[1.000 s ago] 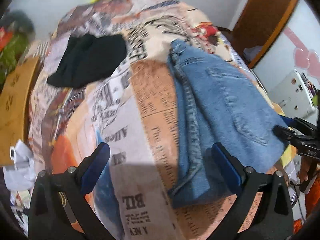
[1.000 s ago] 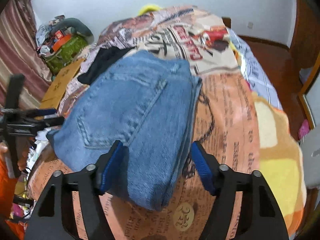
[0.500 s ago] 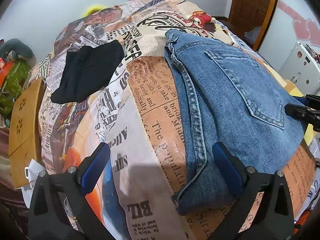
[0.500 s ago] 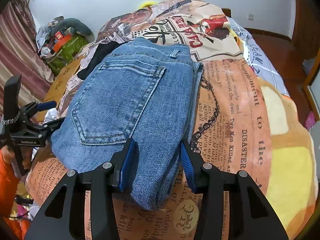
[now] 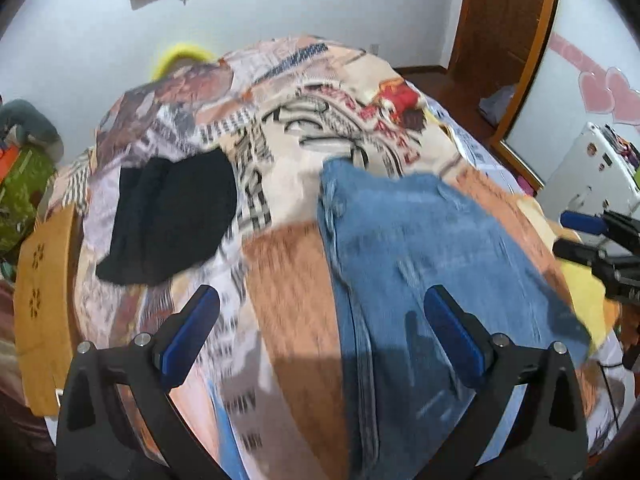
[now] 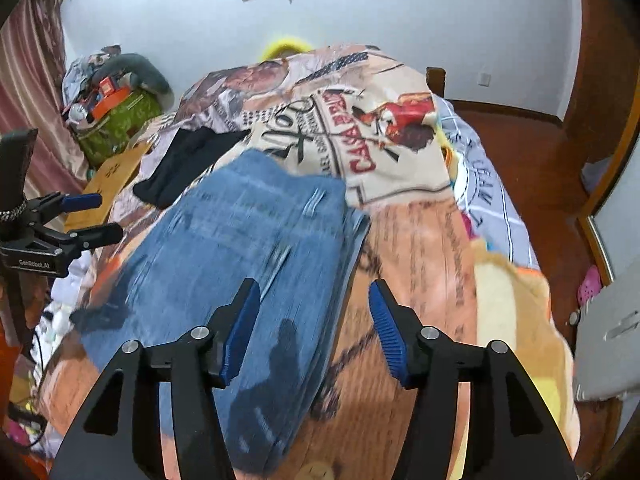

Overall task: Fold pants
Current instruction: 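Grasp the folded jeans waistband with the right gripper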

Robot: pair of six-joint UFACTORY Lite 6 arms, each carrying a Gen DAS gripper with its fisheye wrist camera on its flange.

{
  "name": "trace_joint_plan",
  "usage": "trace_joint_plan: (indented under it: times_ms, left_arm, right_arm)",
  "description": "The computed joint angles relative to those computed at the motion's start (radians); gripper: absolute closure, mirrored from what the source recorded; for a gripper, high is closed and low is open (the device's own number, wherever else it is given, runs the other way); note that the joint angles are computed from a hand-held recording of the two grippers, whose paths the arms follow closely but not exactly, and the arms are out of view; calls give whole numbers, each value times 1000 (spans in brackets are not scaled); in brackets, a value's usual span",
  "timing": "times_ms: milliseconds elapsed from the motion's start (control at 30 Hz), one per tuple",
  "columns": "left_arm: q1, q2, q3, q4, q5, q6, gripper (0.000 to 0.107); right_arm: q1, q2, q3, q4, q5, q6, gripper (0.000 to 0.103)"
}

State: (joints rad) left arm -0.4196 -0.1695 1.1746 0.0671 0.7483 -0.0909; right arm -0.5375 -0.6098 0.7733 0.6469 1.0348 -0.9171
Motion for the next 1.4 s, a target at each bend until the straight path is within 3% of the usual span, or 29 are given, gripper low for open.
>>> trace_joint_plan:
  times_ms: [100, 300, 400, 500, 600, 667, 867, 1067, 1167, 1400]
  left_arm:
    - [-3, 137, 118, 6, -23, 7, 4]
    - [20, 452, 374, -41, 3, 60, 4]
    - [8, 519, 406, 12, -27, 20, 4]
    - [-14, 563, 408, 95, -73, -22, 4]
    - [-5, 583, 406, 62, -106, 13, 4]
    - [3, 597, 410, 46, -119, 29, 4]
    - [25, 613, 379, -8, -165, 71, 4]
    - [20, 613, 379, 11, -155, 51, 4]
    - [-3, 570, 363, 109, -138, -37, 4]
    - [-6, 375, 254, 109, -141, -71, 4]
  right_arm:
    - [60, 90, 37, 23, -88, 4, 37]
    - [156, 351, 157, 76, -201, -1, 37]
    - [191, 485, 229, 96, -232, 10, 37]
    - [218, 599, 284, 96, -255, 25, 46]
    - [237, 718, 352, 61, -227, 43, 61]
    - [235, 754, 360, 84, -211, 14, 64]
    - [267, 737, 335, 54, -233, 3, 76]
    - [295, 723, 343, -20, -266, 71, 77]
    - [300, 683, 344, -72, -261, 120, 76]
    - [254, 443, 221, -98, -223, 61, 53]
